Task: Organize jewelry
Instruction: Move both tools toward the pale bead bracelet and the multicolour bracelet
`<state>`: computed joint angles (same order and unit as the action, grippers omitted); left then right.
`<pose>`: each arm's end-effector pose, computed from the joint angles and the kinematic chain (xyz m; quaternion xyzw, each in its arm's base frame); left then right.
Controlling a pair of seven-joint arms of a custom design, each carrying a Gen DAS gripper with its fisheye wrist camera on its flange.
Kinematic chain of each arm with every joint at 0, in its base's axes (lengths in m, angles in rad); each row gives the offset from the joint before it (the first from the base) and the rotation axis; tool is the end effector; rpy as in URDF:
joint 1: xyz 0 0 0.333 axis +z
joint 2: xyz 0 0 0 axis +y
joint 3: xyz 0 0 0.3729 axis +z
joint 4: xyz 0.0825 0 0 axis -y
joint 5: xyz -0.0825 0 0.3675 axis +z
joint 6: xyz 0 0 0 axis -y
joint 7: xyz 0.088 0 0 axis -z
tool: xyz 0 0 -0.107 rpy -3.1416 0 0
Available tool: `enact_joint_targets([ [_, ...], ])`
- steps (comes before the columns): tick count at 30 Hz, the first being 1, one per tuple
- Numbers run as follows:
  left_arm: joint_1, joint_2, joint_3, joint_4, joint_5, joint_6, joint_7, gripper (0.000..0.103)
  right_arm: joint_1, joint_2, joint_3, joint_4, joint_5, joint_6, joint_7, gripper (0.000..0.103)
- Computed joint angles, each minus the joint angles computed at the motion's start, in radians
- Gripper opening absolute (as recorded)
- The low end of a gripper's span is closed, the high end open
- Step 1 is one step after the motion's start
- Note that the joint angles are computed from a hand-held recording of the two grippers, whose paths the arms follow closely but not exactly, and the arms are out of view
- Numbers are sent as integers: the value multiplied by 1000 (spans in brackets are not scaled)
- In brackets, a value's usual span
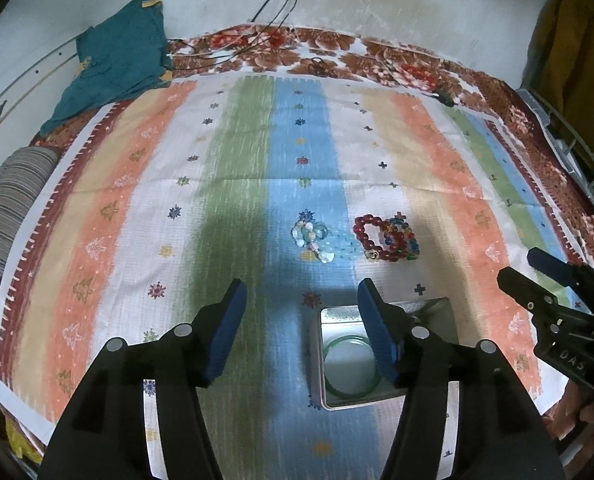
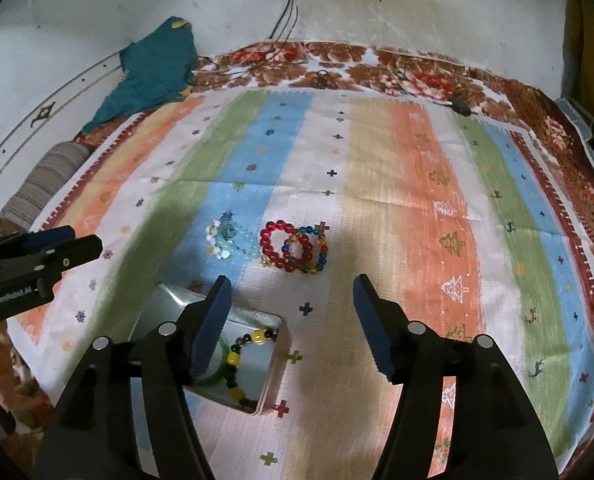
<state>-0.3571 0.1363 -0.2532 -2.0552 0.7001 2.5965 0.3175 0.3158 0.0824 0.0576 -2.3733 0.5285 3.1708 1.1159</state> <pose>0.4873 -0.3486 0.4801 -0.7159 0.6340 -0.2246 0.1875 0.5165 0.1524 0.4346 -0.7524 0.5592 -0.1895 0.2921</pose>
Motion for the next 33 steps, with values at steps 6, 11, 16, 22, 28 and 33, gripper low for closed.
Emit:
enact_joint_targets([
  [6,0,18,3,20,3,-10,4,63,15,19,-32,22,-44,-9,49,71],
  [11,1,44,9,48,10,-8,6,68,5,37,-31,46,-44,-19,59,77],
  [16,8,77,16,77,-7,-4,18,69,5,68,-46,84,-46,-47,78,80],
  [22,8,117,23,117,-22,-18,43,71,-10,105,-42,129,-50,-87,76,81],
  [28,10,158,27,155,-49,-36,82,71,31,147,-106,168,-129,-105,143,81],
  [33,12,191,30,185,-66,-48,115,71,34,178,-122,202,-158,-127,172,81],
])
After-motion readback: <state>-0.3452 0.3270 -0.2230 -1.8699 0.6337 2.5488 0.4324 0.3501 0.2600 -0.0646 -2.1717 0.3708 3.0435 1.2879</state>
